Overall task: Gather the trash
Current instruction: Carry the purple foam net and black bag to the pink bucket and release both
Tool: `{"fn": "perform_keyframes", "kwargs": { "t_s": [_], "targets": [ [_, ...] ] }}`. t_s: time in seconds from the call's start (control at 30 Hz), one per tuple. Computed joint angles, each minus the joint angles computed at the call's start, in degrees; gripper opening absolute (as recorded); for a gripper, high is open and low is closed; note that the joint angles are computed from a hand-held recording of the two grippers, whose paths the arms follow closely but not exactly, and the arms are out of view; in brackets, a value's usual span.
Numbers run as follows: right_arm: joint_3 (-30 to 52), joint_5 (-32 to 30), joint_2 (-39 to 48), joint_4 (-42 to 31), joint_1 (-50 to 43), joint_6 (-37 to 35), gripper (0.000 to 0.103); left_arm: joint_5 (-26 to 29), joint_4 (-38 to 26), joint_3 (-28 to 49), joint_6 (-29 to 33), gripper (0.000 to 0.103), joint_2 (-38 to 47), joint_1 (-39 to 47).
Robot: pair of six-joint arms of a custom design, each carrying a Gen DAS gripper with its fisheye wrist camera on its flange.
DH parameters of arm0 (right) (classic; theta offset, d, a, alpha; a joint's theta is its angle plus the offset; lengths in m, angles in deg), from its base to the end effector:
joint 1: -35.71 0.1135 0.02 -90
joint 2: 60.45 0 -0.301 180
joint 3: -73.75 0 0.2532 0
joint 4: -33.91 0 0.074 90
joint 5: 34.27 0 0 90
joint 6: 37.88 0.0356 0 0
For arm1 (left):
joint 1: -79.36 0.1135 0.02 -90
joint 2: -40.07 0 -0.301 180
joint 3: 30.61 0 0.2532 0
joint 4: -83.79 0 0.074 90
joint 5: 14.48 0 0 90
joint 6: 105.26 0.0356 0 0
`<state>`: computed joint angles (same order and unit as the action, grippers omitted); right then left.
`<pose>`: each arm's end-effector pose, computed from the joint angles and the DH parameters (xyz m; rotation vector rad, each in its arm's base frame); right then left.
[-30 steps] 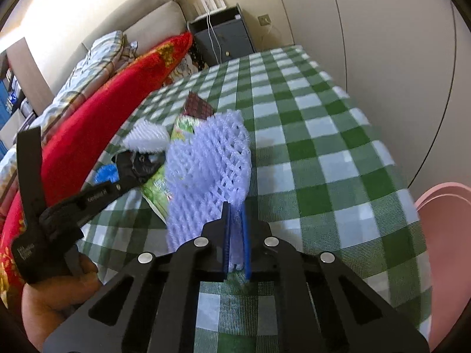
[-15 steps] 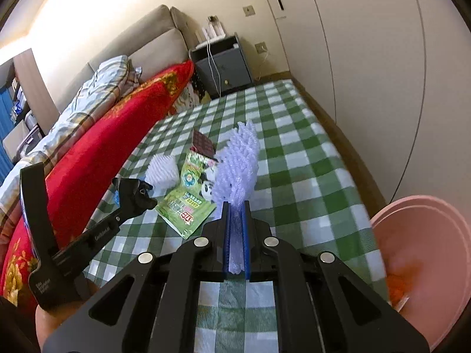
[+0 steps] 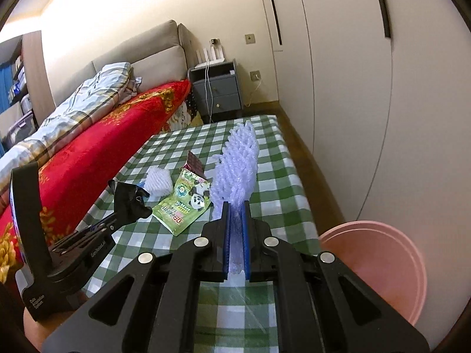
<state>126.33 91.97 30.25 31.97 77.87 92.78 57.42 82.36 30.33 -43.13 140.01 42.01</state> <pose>0.2376 0.1868 0.1921 0.2918 2.0992 0.1311 0.2856 -0.2040 0.1807 0.0209 2.2474 -0.2570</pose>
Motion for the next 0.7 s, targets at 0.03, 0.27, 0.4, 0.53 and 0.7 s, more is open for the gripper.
{"fn": "perform_keyframes", "kwargs": {
  "t_s": [0.03,0.27,0.4,0.53,0.7],
  "targets": [
    [-0.22,0.74,-0.76,-0.8,0.5,0.35,0.007,0.1,0.37,-0.43,0.07,0.005,-0.41,-0.37],
    [-1.57,4.04,-5.08,-4.54,2.67,1.4,0.007,-0.94,0.33,-1.63,0.76,0.005,-2.6,-3.19],
    [-2.44,6.14,-7.72,-7.38,3.71,2.74,0.007,-1.28,0.18,-2.26,0.97,0.005,-3.86,-4.46],
    [-2.6,8.34,-9.84,-10.91,4.79,4.82,0.007,-1.73,0.26,-2.75,0.85,0.005,-4.8,-5.99],
    [-3.17,10.62,-11.98,-14.56,5.85,7.3,0.007,-2.15,0.32,-2.91,1.02,0.005,-5.34,-7.67]
  ]
}}
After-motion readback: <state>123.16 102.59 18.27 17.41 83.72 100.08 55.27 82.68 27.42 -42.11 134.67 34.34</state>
